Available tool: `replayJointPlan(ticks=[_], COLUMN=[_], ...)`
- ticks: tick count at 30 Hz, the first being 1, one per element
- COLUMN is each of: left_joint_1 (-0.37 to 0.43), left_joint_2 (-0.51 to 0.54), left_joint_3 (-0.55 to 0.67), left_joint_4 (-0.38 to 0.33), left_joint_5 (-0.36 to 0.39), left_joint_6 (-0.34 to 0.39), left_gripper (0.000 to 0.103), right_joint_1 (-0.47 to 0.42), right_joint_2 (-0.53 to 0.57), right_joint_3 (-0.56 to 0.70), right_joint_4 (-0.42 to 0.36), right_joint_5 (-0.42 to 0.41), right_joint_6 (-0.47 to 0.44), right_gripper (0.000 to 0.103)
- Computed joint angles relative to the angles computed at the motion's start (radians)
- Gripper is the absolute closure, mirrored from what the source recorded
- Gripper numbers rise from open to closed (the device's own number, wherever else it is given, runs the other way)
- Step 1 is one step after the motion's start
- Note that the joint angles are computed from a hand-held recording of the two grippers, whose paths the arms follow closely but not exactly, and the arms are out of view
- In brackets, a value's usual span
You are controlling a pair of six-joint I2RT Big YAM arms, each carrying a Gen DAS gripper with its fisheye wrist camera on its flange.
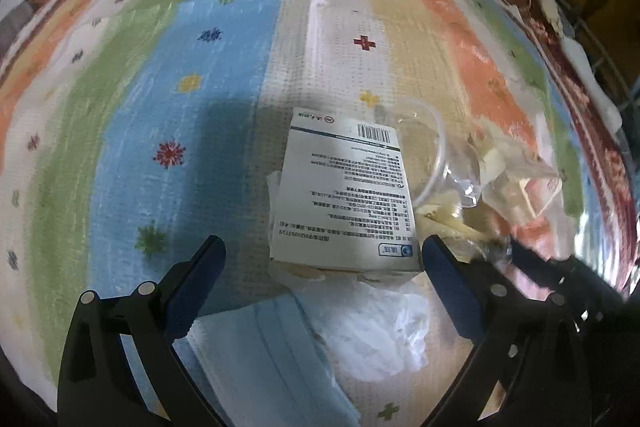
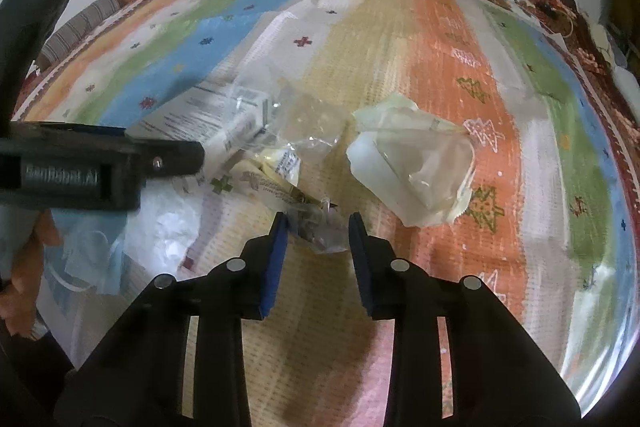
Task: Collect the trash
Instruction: 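Close left tool on white medicine box while right tool grasps yellow wrapper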
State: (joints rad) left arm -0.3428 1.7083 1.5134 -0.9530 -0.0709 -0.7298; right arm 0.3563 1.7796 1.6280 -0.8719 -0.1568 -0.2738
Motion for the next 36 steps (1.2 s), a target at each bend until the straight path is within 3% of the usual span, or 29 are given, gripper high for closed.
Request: replayJointPlan(ticks=[5, 10, 16, 24, 36], left_joint_1=[-0.015, -0.017, -0.010, 0.003, -0.015], left_joint_2=[0.034, 0.034, 0.004, -0.055, -0.200], left_joint_3=[0.043, 0.037, 0.013, -0.011, -0.084], left_joint_4=[-0.051, -0.033, -0.009, -0.008, -0.071], left_joint_5=[-0.047, -0.041, -0.070, -0.052, -0.041], left_joint_6=[0.022, 0.040, 0.041, 0.017, -0.048], left_gripper=[0.011, 0.031, 0.032, 0.032, 0.033], right_joint_1=[-0.003, 0.000, 0.003, 0.007, -0.002], right_joint_2=[-0.002, -0.005, -0.002, -0.019, -0.151], right_joint_3=[-0.004, -0.008, 0.005, 0.032, -0.019], right_joint_4=[-0.004, -0.005, -0.023, -0.070, -0.147], right_joint_5=[-0.010, -0.017, -0.015, -0.026, -0.007], right_joint_6=[-0.003, -0.005, -0.005, 0.041, 0.033], right_gripper=[0.077, 0.082, 0.088, 0.091, 0.092])
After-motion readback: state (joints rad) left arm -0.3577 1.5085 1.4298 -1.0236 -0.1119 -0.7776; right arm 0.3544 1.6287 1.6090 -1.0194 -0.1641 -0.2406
